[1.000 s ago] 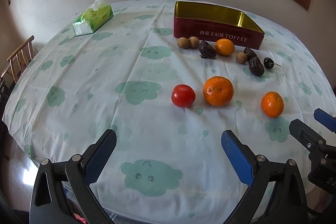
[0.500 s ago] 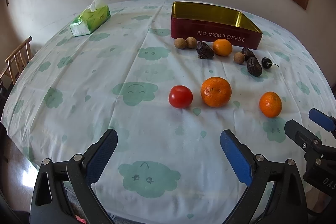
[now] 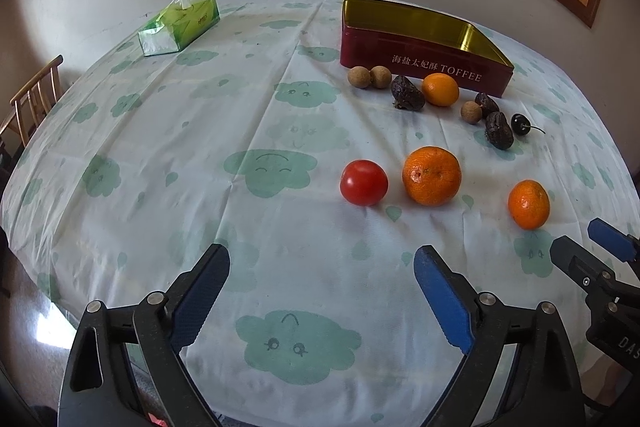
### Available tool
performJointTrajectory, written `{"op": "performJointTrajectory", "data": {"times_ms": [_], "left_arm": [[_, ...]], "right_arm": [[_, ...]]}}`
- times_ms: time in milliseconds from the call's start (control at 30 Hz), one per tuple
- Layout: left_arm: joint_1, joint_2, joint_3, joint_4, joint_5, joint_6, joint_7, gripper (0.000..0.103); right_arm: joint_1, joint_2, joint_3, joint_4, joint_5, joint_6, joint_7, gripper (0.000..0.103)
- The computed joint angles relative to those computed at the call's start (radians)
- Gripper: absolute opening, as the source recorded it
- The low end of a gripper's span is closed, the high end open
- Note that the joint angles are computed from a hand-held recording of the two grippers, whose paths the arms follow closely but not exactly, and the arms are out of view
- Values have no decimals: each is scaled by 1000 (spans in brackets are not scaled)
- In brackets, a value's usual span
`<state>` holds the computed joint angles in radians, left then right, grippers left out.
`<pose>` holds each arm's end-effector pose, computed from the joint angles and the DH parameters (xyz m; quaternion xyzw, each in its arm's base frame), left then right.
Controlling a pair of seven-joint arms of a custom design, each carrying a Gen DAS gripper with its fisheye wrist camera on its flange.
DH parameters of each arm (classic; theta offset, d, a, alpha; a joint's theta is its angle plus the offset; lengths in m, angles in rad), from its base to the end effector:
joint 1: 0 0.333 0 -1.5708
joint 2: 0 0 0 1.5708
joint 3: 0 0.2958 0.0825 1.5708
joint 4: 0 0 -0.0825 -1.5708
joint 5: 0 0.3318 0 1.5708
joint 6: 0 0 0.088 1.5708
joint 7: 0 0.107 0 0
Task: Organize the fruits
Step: 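Move both tools forward toward the tomato and the large mandarin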
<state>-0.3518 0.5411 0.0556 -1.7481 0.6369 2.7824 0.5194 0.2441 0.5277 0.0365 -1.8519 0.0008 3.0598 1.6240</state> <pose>0.6118 -0.2198 0.3283 -0.7372 0.6063 -0.2065 0.2150 0.6204 0.1753 0.3363 -0.7343 0.5911 -0.1870 0.2765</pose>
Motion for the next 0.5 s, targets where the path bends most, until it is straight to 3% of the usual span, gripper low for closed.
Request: {"op": "performJointTrajectory", "data": {"times_ms": [333,500], "left_arm": [[3,14,-2,12,-19,-6,19,88],[3,23,-2,20,-26,-8,26,85]], "right_arm": [[-4,26,4,44,-2,-44,-11,72],[-26,44,31,76,15,-77,-42,66]]}}
